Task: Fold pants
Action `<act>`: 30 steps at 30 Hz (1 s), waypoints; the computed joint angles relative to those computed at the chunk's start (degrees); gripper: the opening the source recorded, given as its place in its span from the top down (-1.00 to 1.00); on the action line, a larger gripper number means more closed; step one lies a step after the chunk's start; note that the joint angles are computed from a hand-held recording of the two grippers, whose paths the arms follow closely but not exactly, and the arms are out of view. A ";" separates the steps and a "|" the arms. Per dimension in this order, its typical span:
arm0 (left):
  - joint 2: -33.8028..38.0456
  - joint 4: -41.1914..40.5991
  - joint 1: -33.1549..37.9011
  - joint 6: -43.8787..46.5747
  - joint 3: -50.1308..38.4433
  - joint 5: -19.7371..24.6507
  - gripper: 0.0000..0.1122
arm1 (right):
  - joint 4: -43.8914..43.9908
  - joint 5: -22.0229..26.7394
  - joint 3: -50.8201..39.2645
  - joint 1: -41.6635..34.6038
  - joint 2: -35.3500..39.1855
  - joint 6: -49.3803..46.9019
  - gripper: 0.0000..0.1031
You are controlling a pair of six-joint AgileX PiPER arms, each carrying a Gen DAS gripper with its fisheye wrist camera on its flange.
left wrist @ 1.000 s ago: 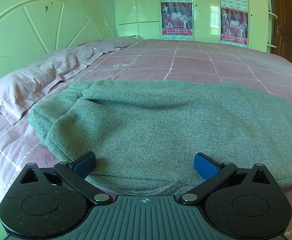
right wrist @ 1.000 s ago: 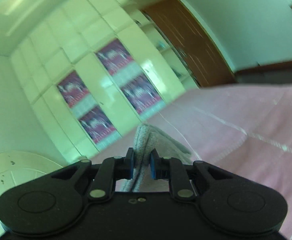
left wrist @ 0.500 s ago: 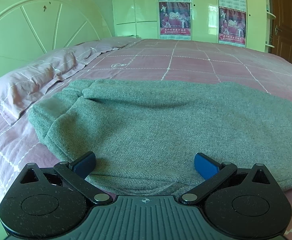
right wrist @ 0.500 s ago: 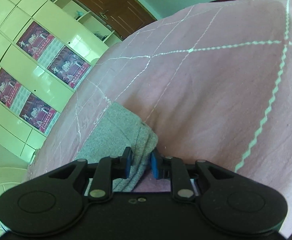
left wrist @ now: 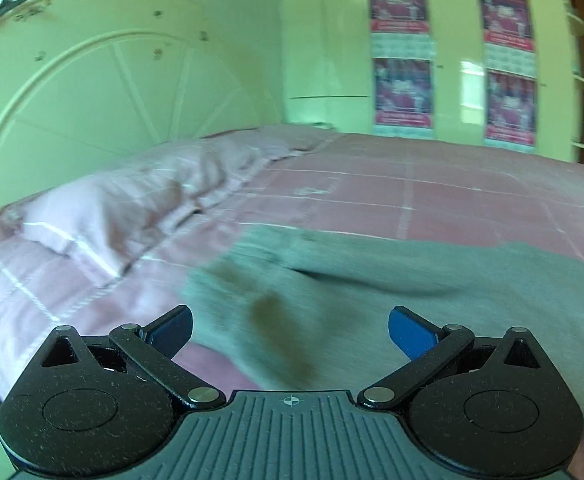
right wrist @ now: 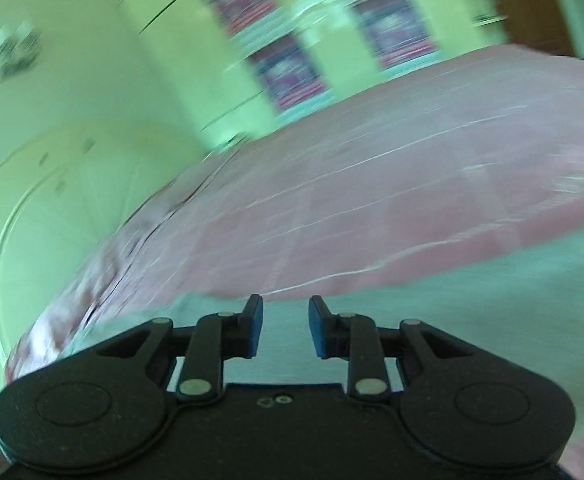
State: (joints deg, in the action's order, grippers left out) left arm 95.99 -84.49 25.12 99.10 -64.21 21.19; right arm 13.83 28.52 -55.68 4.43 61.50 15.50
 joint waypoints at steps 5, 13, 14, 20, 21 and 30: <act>11.66 21.46 4.99 -28.65 -16.83 7.69 -0.83 | 6.43 4.63 -23.47 5.90 26.44 -11.11 0.62; 24.38 28.85 6.86 -49.39 -33.72 20.69 -0.37 | 5.43 18.84 -51.74 6.61 49.96 -15.52 0.57; 24.97 28.64 6.73 -49.18 -34.21 20.85 -0.37 | 5.98 20.15 -53.82 6.32 51.58 -16.49 0.56; 26.58 25.58 6.83 -47.40 -34.66 21.75 -0.37 | 11.64 29.89 -65.38 4.74 59.38 -22.31 0.57; 26.80 25.32 7.01 -47.24 -34.92 22.23 -0.37 | 13.62 30.87 -65.90 4.35 59.74 -23.70 0.61; 26.01 20.29 7.49 -41.73 -31.97 21.75 -0.16 | 9.08 35.87 -74.11 7.42 63.87 -24.64 1.00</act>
